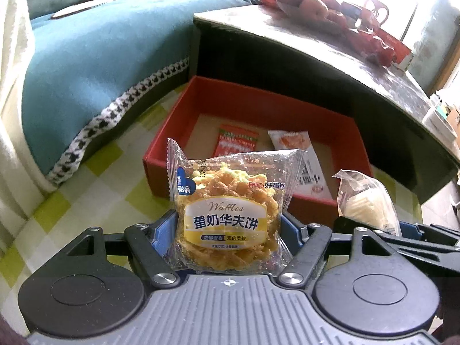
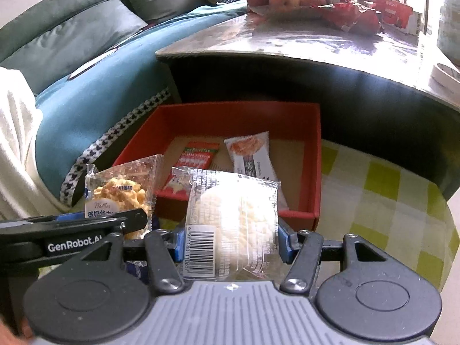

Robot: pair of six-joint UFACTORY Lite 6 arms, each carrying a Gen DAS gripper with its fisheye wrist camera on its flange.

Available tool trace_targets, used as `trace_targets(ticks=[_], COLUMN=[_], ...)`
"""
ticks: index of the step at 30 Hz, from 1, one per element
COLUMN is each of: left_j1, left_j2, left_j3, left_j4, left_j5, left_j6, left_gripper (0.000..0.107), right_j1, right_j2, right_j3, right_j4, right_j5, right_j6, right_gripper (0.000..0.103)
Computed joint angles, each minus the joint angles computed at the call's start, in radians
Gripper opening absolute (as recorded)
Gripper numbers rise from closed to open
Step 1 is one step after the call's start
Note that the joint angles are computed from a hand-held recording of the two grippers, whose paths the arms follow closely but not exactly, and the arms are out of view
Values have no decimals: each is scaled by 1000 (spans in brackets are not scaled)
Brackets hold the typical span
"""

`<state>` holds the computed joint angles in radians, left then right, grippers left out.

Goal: Organize snacks
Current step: 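Carry the waffle and bun packets over the red box and lower them in, then open both tools to release the packets and move back toward the remaining snacks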

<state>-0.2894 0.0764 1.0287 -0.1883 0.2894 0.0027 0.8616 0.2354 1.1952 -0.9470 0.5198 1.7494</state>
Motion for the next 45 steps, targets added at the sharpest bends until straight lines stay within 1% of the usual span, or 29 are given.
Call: trace_targets(ticks=[10,14,22,24,32,36,41,45], left_j1=[1,-5,-12,-18,-21,-21,-28,-18], left_j2=[5,71,206,239,356,410,460,468], left_j3=[0,71,203,236,337,372,408,426], left_j4=[44,115,189,241,316,332,411,364], left_j5=[-25,-29,-29,-29,-16,-6,10,22], left_j6=[-51,-123,-199,-245,-324,-337,-410,-367], left_gripper=[79,79,79,79,78,73,73,74], right_j1=[-107,-148,-217,-225,-250,-257,-267,-272], right_j2=[86,137,226,243,357,425,466,478], right_j3=[107,162,245,259,363,427,465,489], right_j4=[29,54,116,126,204,253,291,306], right_j5=[-55,-76,-119,-126,-121,-109,-112,-101], right_j6=[-98,-150,-241,-253,-352,-414,-454,-473], right_gripper=[60,60,60,60,60,60,61,61])
